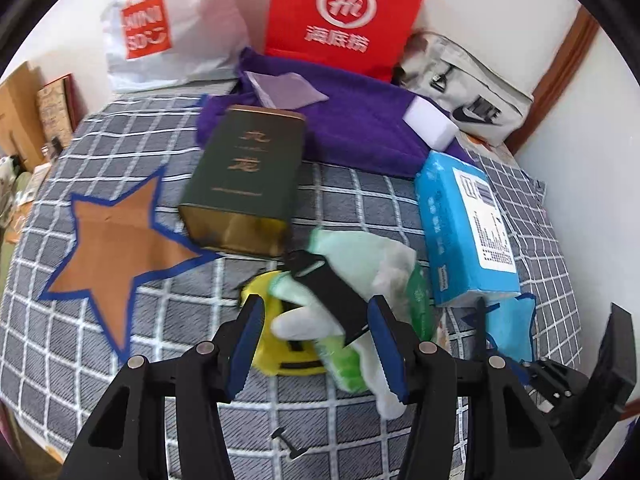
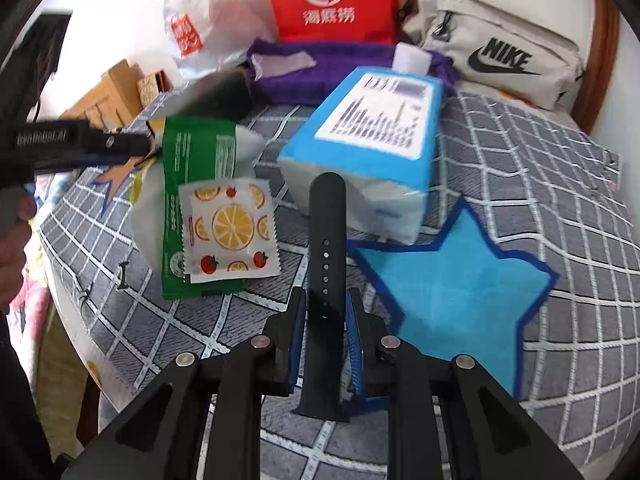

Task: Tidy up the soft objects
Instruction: 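Grasp the black watch strap with the right tool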

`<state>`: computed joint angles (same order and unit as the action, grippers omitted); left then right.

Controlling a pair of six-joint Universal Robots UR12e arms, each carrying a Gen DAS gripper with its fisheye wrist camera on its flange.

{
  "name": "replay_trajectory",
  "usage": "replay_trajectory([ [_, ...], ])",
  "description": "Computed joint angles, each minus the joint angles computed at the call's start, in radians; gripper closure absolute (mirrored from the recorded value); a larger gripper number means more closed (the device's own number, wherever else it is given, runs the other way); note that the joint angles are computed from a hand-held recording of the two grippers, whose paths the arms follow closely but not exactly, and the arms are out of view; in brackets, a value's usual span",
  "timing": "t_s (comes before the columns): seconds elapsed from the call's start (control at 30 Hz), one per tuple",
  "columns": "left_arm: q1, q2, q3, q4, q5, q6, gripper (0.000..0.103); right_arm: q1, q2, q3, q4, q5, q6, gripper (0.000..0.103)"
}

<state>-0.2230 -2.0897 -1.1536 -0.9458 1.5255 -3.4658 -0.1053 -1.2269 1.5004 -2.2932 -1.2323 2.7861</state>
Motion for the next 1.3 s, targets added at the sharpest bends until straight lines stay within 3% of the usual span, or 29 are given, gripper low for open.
replay_trajectory([
  [0.23, -0.002, -0.038, 0.04, -0.027, -0.024, 0.011, 0.05, 0.005, 0.013, -0.007, 0.022, 0.002, -0.015, 0.083],
  [0.4, 0.014, -0.002, -0.022, 0.029, -0.063, -0.001, 0.085, 0.003, 0.013, -0.004, 0.018, 0.011, -0.009, 0.083],
  [0.5, 0.025, 0.028, -0.064, 0.052, -0.067, 0.003, 0.089, 0.005, 0.011, 0.0, 0.01, 0.006, -0.005, 0.083],
  [0.57, 0.022, 0.042, -0.078, 0.049, -0.015, 0.006, 0.098, 0.006, 0.009, 0.003, 0.006, 0.001, -0.003, 0.083],
  [0.93, 0.044, 0.09, -0.16, 0.048, 0.017, -0.013, 0.097, 0.004, -0.008, 0.021, 0.003, -0.023, 0.007, 0.083],
  [1.0, 0.042, 0.085, -0.157, 0.035, 0.024, 0.003, 0.09, 0.005, -0.009, 0.023, 0.003, -0.029, 0.004, 0.083],
  [1.1, 0.034, 0.07, -0.143, 0.013, 0.065, 0.033, 0.072, 0.008, -0.007, 0.023, -0.004, -0.035, 0.008, 0.081],
  [1.3, 0.044, 0.051, -0.138, 0.017, 0.03, 0.044, 0.07, 0.016, 0.001, 0.019, -0.024, -0.043, 0.01, 0.077],
])
